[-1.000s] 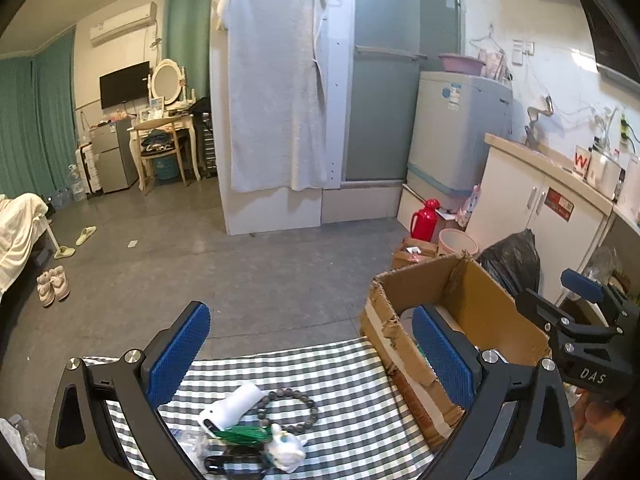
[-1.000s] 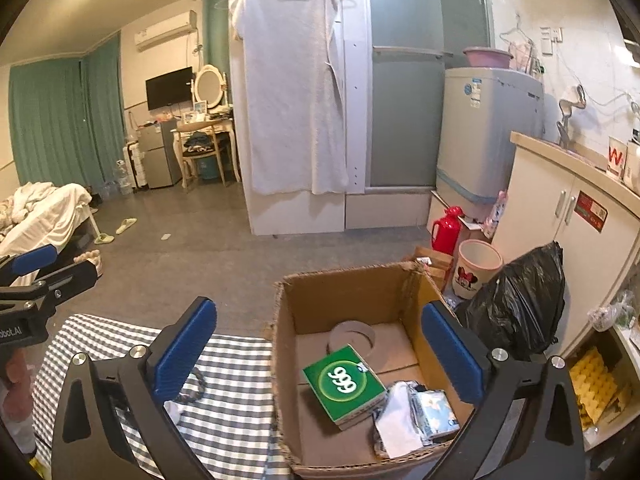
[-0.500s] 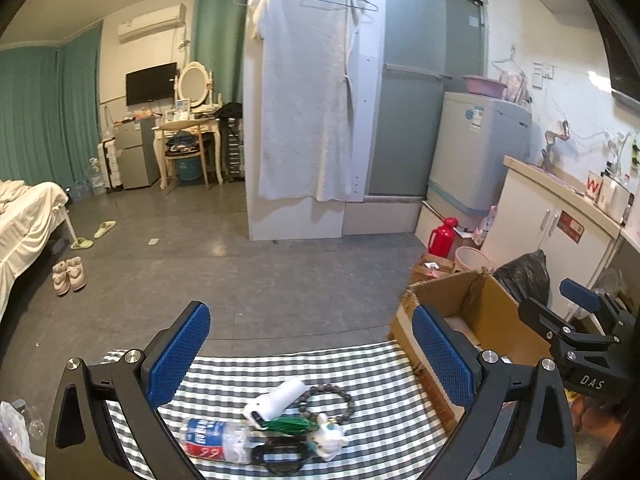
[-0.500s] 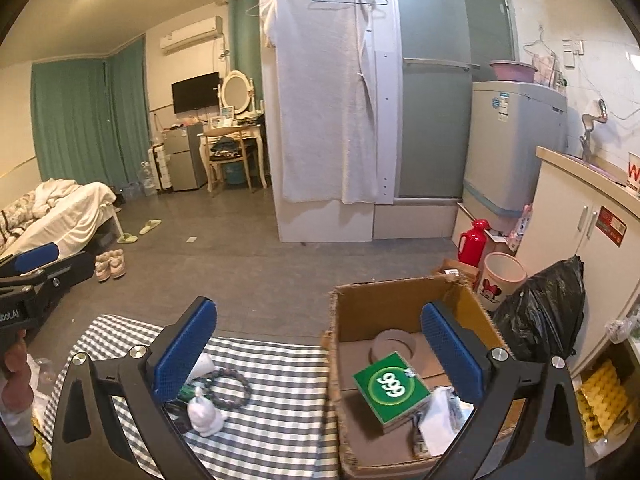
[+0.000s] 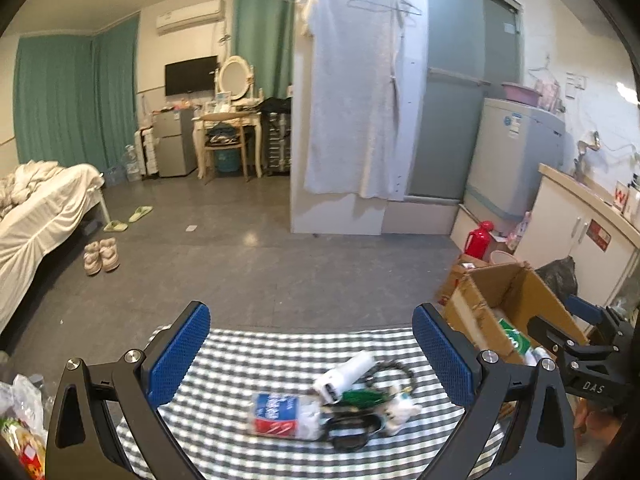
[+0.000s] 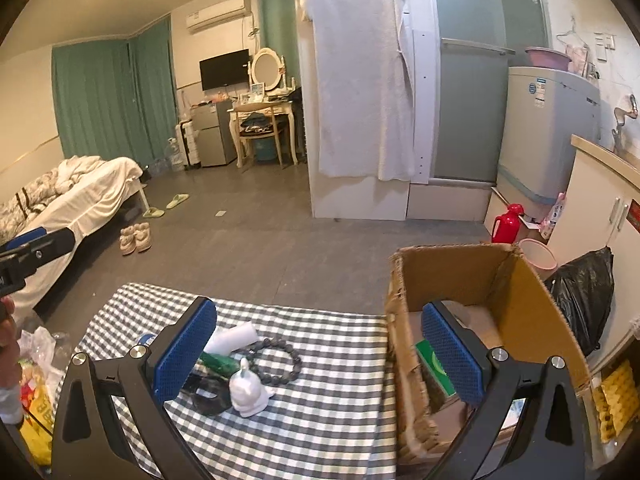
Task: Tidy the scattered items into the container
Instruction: 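Lower the right gripper to the white plush toy while the left approaches the floss jar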
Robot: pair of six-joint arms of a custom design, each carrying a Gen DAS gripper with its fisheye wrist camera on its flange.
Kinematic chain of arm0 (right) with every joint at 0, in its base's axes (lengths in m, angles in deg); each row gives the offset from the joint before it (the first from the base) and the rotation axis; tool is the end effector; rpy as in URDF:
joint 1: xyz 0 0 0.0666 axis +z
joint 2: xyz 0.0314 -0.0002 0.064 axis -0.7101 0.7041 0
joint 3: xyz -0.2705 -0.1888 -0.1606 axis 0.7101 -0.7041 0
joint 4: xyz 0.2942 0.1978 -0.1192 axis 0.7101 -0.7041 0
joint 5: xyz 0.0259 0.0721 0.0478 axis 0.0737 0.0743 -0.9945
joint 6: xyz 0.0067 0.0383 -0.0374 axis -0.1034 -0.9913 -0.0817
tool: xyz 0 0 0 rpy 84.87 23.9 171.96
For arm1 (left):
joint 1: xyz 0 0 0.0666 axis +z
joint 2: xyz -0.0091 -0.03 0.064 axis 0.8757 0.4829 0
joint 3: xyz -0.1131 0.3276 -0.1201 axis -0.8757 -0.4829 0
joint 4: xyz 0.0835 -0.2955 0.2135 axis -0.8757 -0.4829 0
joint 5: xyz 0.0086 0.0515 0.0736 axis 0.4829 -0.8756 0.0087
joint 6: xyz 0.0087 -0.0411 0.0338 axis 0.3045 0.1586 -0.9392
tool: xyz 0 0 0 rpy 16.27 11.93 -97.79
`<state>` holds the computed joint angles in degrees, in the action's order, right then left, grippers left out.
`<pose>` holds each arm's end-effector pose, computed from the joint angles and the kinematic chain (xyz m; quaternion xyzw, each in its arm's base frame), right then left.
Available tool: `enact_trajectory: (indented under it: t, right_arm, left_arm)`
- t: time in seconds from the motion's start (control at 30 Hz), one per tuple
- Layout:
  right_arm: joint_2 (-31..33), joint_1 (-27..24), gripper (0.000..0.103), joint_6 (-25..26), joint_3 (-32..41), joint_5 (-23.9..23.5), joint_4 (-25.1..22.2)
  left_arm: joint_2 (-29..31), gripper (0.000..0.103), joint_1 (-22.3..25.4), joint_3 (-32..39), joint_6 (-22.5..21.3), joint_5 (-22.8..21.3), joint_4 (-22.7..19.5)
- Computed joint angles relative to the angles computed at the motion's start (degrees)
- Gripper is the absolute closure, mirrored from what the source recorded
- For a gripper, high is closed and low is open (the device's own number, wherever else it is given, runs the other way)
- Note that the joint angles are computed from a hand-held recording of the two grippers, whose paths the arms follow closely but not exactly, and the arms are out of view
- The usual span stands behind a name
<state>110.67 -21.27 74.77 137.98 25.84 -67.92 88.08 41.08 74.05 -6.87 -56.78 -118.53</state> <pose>0.3983 0.1851 0.4825 -0.2703 0.8389 0.1736 0.4393 0.2968 -0.0861 0.5337 -0.2145 0.8500 0.0911 0.4724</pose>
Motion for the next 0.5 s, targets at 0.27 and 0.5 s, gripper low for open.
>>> enact_trajectory:
  t: [0.27,0.5]
  right_arm:
    - [-0.88,2.98,0.000,0.45,-3.51,1.03,2.52]
    - [-0.49,5.37,0.000,2.39,-6.50,2.40,4.04]
  left_arm:
    - [-4.90,0.000,3.89,-6.48,1.63,1.72,-0.64]
    - [-6.17,0.000,5.91,-11.91,3.10,4.52,0.50]
